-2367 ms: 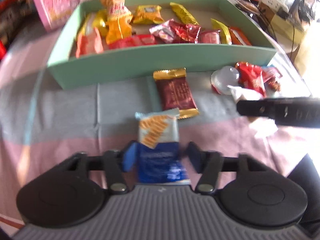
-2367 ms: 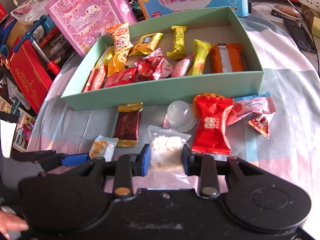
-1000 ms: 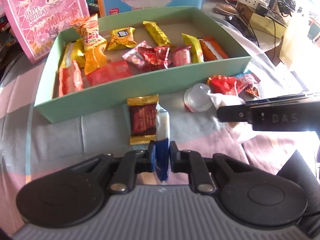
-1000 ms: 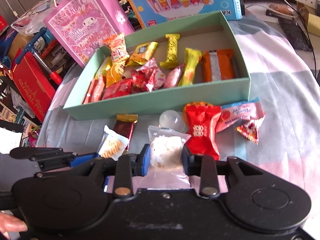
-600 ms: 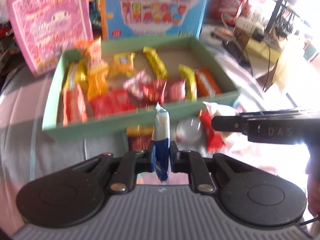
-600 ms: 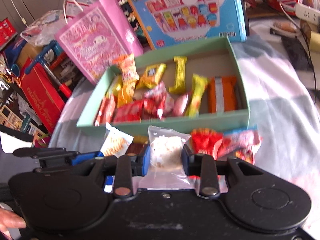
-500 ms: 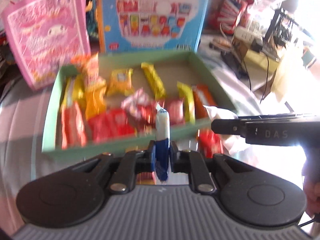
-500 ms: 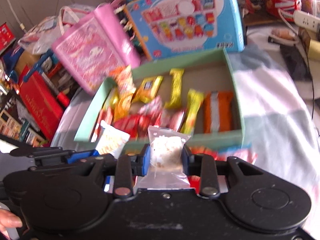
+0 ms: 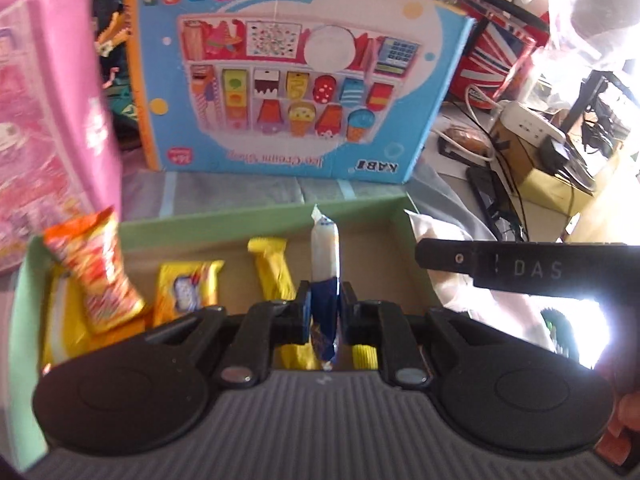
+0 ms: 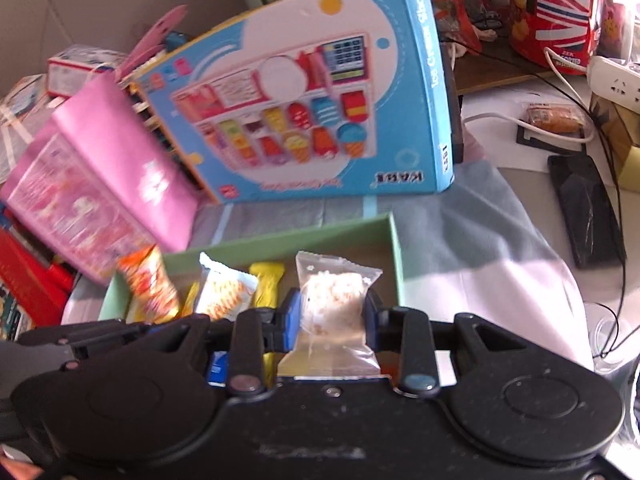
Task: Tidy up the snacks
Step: 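Carry the blue pack and clear bag into the teal box and open both tools, then lift both open tools out of the box toward the snack pile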
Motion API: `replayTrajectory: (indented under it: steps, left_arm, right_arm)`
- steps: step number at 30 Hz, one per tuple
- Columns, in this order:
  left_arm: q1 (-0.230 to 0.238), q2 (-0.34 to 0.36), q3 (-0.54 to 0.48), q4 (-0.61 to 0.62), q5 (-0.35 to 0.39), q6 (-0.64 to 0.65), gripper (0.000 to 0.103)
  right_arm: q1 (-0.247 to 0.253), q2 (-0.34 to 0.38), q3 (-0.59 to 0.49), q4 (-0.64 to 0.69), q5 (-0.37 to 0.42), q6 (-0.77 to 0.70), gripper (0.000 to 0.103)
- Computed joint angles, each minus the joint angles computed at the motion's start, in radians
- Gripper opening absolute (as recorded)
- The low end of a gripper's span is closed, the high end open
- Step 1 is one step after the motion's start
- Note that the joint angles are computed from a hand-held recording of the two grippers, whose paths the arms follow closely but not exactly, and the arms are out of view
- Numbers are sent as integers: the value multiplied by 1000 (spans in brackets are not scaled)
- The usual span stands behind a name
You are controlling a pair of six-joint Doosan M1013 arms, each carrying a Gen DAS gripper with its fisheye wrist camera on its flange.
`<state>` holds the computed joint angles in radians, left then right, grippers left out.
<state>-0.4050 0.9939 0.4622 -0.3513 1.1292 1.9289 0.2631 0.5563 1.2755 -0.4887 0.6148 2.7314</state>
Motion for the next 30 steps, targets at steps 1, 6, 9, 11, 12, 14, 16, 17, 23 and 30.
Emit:
replayTrajectory:
  steps: [1,6,9,11,12,14,16,17,23,30]
  left_arm:
    - [-3,28,-48,3,22,-9,13]
    - [-18,142,-248,22,94,-34,18]
    - [-30,138,-233,71,51,-46,81]
    - [-33,82,-119,83,-54,-39,97]
    - [-33,76,-108,87,-64,-39,99]
    - [-32,79,-119,95,-38,-51,99]
    - [-30,63,-96,97,-35,-50,102]
    - [-29,45,-64,99,-49,-45,103]
    - [-21,-64,114,89,-115,-14,103]
    - [-3,-194,324,70,-206,37,103]
  right_arm:
    - [-9,8,-8,12,-5,-12,31]
    - [-36,34,-36,32,-21,-50,37]
    - [-46,28,-23,0,-65,2,79]
    - [-42,23,-13,-74,-75,64,97]
    - [-39,22,-12,-88,-73,76,98]
    - [-38,18,-8,-73,-70,79,103]
    - [-33,11,0,-70,-64,92,103]
    - [-29,6,6,-76,-60,100,103]
    - [7,-32,40,-114,-26,129,103]
    - [61,-92,107,-195,-20,229,103]
